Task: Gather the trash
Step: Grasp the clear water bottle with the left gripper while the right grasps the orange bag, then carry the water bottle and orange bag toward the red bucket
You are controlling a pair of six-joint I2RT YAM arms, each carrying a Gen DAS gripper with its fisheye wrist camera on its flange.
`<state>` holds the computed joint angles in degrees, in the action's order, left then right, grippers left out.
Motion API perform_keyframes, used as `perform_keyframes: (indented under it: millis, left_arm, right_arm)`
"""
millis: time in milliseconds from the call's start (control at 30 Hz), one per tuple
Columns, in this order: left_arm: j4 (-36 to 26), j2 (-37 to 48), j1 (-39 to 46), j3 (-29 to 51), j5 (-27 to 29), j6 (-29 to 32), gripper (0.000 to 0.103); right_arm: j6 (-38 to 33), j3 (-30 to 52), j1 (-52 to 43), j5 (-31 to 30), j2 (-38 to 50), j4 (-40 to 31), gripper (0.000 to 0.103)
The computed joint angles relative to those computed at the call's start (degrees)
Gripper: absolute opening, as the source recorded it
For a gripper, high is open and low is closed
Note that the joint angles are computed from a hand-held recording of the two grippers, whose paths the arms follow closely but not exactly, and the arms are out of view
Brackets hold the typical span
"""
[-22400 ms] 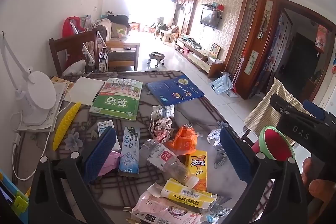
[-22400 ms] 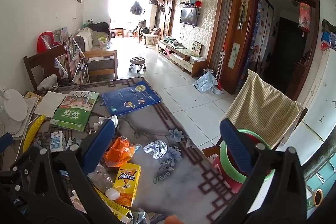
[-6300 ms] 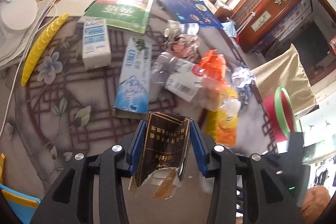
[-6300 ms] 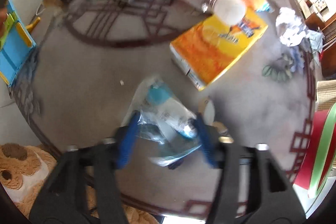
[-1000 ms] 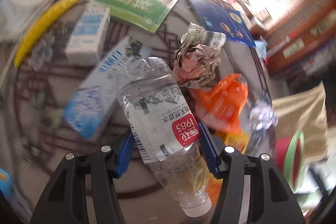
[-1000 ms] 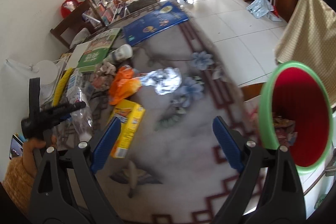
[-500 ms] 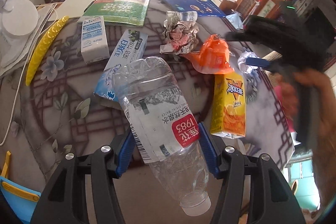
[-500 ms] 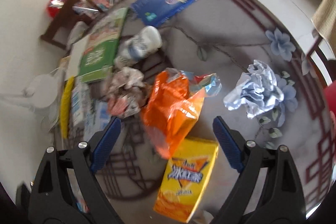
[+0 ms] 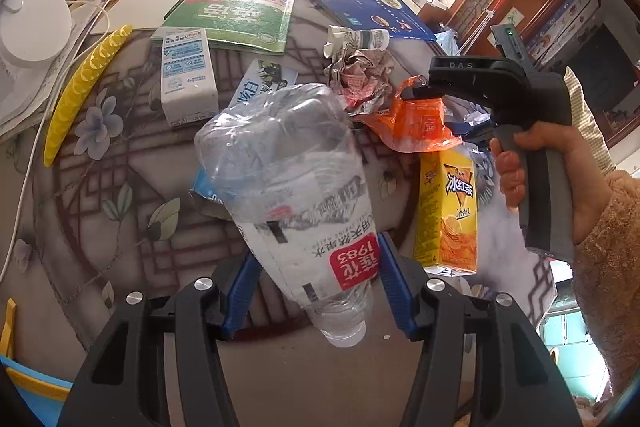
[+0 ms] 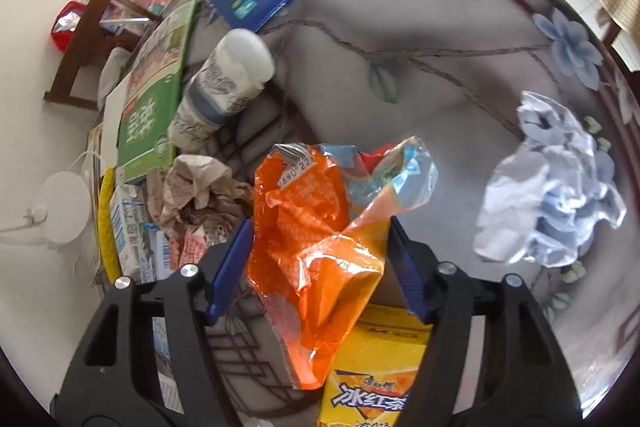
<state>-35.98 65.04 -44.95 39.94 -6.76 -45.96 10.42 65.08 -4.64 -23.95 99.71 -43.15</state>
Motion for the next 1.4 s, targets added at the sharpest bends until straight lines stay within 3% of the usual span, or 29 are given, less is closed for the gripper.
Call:
perform_keyframes:
  millis: [200, 467, 800, 933, 1400]
  left_arm:
    - [0.5, 0.1, 0.3, -0.1, 0.0, -0.5, 0.053]
    - [1.6, 2.1, -1.1, 1.5, -1.6, -1.9, 0.053]
    - [1.2, 2.3, -6.2, 6.8, -9.8, -2.2, 0.053]
    - [1.3, 2.5, -8.4, 9.2, -12.9, -1.3, 0.053]
    - [1.8, 8.2, -11.9, 15.9, -14.4, 0.9, 0.053]
  right_arm:
    - [-3.1, -1.1, 0.0, -2.3, -6.2, -0.9, 0.057]
    - [-13.0, -4.9, -2.5, -5.2, -24.2, -7.7, 0.057]
    - [-22.8, -6.8, -17.2, -8.1, -42.2, -17.6, 0.057]
    - [-26.7, -5.4, -22.7, -9.7, -44.0, -19.9, 0.057]
    - [-44.2, -1.7, -43.9, -17.5, -43.6, -30.2, 0.057]
